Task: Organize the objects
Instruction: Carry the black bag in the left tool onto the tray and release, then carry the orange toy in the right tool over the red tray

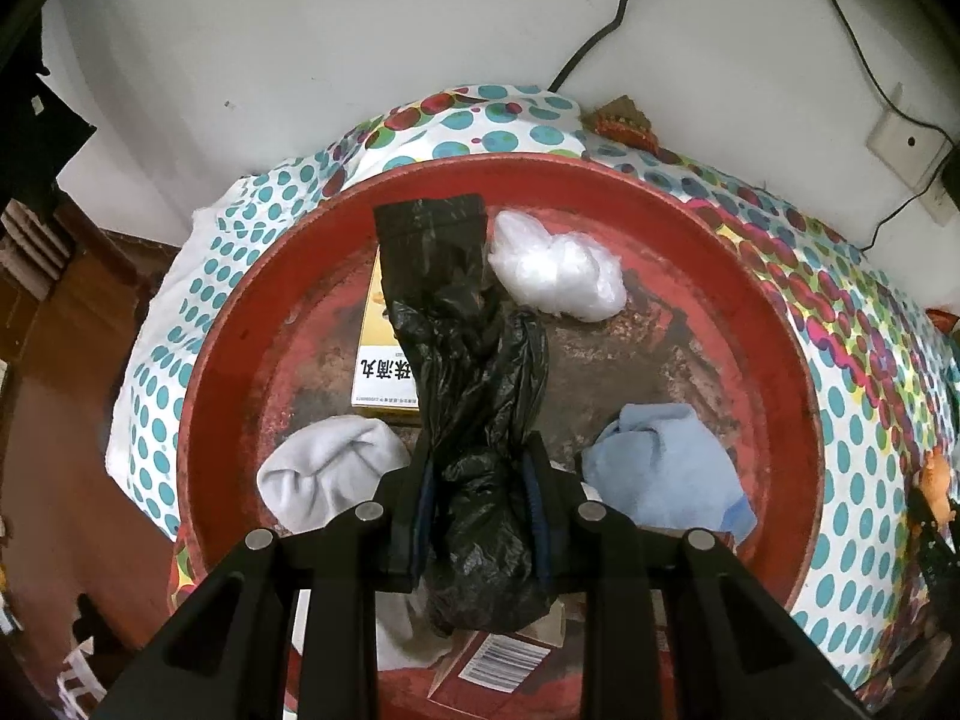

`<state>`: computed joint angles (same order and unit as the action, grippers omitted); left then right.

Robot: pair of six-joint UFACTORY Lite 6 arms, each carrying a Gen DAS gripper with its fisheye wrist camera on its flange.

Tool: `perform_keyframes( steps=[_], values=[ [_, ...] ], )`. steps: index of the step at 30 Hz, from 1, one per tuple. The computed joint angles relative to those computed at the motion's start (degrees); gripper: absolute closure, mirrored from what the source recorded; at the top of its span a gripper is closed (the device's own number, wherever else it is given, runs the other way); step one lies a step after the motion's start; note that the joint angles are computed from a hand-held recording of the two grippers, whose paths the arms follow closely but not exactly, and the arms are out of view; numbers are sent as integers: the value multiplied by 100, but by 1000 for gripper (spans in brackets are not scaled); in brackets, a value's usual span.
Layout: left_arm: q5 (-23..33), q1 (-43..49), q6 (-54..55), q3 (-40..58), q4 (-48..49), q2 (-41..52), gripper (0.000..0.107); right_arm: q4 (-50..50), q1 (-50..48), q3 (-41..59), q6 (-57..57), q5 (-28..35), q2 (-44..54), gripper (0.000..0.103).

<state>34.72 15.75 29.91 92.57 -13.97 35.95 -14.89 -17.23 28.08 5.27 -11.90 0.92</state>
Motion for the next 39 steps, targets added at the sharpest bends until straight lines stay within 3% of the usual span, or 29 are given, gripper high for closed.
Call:
perform_keyframes(
  steps=[6,8,14,18,22,28,33,39],
  values=[
    [-190,29,232,-224,-77,-164,59,240,82,-13,-164,8,-11,53],
    [-351,13,300,-414,-46,-329,41,401,131,-25,-280,9,-19,53],
    [-694,32,1007,-1096,-406,-943,30,441,119,-31,-340,-8,-10,53],
    [-602,209,1561,-1465,-956,-1311,28,968,155,-68,-892,-44,-30,54],
    [-684,322,1522,-1806,-904,-1631,22,1139,206,-79,-1042,-58,-30,54],
    [-1171,521,2084,-2730,-1059,-2353,16,472,-25,24,-183,41,46,54],
    [-1166,889,3031,-3163,-1826,-2674,9,1504,74,66,-1013,196,24,54],
    [-1505,1091,3305,-3715,-1849,-3020,8,2581,155,-66,-2025,337,-278,54]
  ],
)
